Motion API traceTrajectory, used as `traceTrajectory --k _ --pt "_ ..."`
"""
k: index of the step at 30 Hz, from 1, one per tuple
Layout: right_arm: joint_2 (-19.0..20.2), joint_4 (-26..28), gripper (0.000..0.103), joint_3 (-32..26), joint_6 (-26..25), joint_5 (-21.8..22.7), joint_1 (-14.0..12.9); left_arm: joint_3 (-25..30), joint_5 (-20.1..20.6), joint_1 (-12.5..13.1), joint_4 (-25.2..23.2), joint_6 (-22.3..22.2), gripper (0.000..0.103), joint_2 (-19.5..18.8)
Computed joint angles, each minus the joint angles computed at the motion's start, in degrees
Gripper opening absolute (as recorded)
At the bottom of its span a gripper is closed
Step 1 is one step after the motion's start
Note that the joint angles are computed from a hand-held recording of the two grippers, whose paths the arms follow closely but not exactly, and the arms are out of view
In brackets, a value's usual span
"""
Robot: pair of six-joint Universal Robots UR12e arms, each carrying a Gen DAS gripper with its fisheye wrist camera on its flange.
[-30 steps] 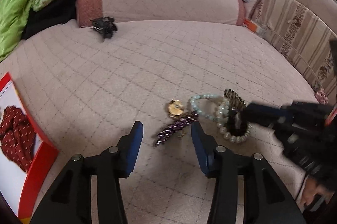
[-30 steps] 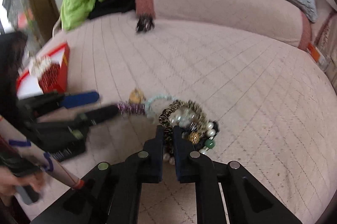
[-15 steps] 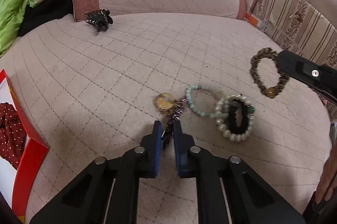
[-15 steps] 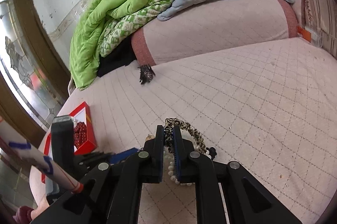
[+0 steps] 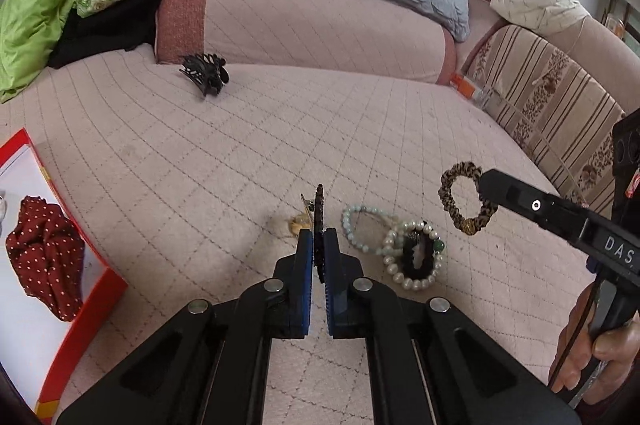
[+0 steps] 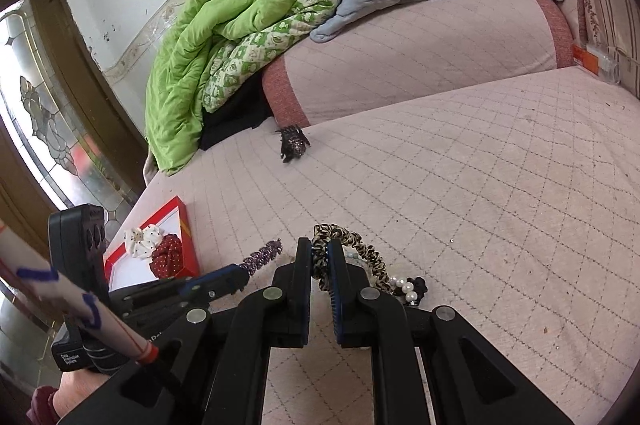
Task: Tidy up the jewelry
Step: 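Carry purple strand and leopard hair tie over the red-framed tray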
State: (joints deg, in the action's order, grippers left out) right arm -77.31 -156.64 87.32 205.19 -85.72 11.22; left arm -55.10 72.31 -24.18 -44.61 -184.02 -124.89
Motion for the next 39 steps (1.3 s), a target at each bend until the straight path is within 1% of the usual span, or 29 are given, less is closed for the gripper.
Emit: traceTrajectory --k 9,16,19,25,29,36,39 --pt "0.1 -0.6 0.009 0.0 -0.2 0.6 0.2 -0.7 1.1 0.3 1.9 -0.7 0.005 0.6" --pt "0.6 -0.9 0.009 -0.7 -0.4 1.5 0.5 -2.3 3.3 0.6 3.3 -0.2 0.005 1.8" --pt "1.0 -0.7 0.009 -1.1 -1.0 1.9 0.9 -3.3 3.7 1.1 4.1 -0.7 0.005 2.5" --pt "2.0 -0.3 0.009 -2.3 -2.6 3.0 2.0 -5.9 4.0 2.5 5.8 -1.9 0.005 4.3" --pt "2.7 -0.2 0.009 -3.0 -2.0 4.3 2.7 -7.2 3.9 3.3 6.9 -2.7 0.005 5.2" --pt "4.6 1.0 0.009 -5.7 -2.4 4.8 5.0 -9.9 3.6 5.0 8.8 -3.8 0.005 7.2" --pt "5.9 1.4 0.009 -7.6 -1.8 5.2 6.1 -11.1 3.5 5.9 9.7 -5.0 0.005 7.9"
